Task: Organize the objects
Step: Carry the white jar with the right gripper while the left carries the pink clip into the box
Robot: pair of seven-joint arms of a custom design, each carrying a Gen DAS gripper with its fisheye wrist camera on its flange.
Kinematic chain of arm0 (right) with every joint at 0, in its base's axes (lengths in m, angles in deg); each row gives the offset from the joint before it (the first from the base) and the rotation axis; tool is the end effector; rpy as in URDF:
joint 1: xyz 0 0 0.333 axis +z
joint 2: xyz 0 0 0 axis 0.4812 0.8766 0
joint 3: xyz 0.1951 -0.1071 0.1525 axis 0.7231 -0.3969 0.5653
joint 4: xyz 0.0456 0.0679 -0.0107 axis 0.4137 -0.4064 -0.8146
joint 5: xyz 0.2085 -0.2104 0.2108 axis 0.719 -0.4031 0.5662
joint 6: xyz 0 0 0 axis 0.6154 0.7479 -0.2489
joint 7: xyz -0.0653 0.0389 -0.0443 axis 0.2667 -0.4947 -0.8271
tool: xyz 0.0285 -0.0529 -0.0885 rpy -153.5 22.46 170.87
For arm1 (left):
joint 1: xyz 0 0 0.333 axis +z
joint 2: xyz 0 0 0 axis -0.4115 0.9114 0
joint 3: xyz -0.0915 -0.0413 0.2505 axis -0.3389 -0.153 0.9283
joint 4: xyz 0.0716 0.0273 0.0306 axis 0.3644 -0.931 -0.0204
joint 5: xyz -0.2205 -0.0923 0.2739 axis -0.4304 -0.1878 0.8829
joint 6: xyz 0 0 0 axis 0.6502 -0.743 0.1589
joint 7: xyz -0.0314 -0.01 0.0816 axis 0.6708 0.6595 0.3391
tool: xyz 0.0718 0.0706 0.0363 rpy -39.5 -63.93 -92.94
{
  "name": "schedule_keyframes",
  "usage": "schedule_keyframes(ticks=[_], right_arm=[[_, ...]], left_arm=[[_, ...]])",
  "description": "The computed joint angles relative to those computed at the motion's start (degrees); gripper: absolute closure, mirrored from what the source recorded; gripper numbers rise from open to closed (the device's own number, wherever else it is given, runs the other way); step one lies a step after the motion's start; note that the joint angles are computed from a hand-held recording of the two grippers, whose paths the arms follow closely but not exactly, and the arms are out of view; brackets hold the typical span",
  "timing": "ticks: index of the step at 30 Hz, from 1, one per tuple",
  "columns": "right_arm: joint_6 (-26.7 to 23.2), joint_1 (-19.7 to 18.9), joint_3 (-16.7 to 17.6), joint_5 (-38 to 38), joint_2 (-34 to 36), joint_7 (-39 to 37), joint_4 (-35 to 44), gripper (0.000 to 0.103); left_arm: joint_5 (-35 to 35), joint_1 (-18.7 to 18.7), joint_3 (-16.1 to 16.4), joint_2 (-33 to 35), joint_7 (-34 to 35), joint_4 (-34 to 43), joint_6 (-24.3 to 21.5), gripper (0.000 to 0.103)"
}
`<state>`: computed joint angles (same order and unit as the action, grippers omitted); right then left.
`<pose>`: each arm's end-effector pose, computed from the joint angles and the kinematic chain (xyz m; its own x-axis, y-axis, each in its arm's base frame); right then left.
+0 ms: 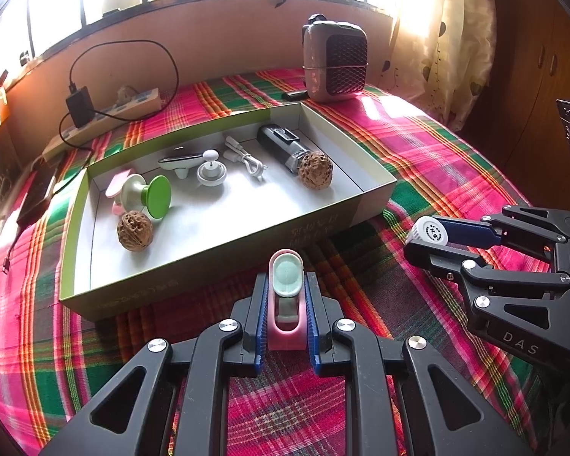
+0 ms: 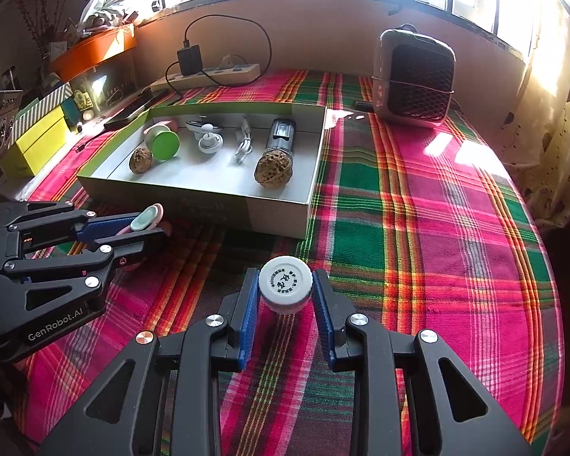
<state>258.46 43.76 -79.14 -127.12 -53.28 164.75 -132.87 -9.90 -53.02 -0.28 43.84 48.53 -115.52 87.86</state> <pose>0.4845 0.2019 0.3629 0.1274 -0.9915 -0.0255 -0.7559 -0.0804 -0.6498 0.5296 -0.3470 0.3544 -0.4848 -0.8743 0.0230 -0.6749 0.3573 -0.6456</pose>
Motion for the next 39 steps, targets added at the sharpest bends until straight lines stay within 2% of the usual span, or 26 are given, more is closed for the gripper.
schedule_keyframes(ticks=[13, 22, 31, 33, 37, 39], right_arm=[[-0.5, 0.3, 0.8, -1.0, -0.9, 0.9, -0.1, 0.074], [-0.1, 0.6, 1.2, -0.7, -1.3, 0.6, 0.0, 0.074], [0.7, 1.0, 1.4, 2.9, -0.1, -2.5, 2.5, 0.074], [1.3, 1.1, 1.4, 5.1, 0.4, -4.4, 3.2, 0.074], [1.4, 1.6, 1.3, 7.8, 1.9, -7.5, 5.5, 0.074], [1.6, 1.6, 1.6, 11.1, 3.0, -10.6, 6.7, 0.074]], left_arm=[[2.6, -1.3, 1.8, -2.5, -3.5, -3.2, 1.4, 0.087], [6.7, -1.8, 3.5, -4.9, -8.3, -5.8, 2.1, 0.087], [8.2, 0.4, 2.9, -6.2, -10.9, -6.2, 2.9, 0.087], [6.5, 2.1, 1.5, -5.9, -9.7, -5.8, 2.9, 0.087], [5.4, 2.7, 1.5, -5.0, -9.0, -4.1, 2.3, 0.087], [3.3, 4.1, 0.2, -4.2, -7.2, -3.0, 2.0, 0.087]])
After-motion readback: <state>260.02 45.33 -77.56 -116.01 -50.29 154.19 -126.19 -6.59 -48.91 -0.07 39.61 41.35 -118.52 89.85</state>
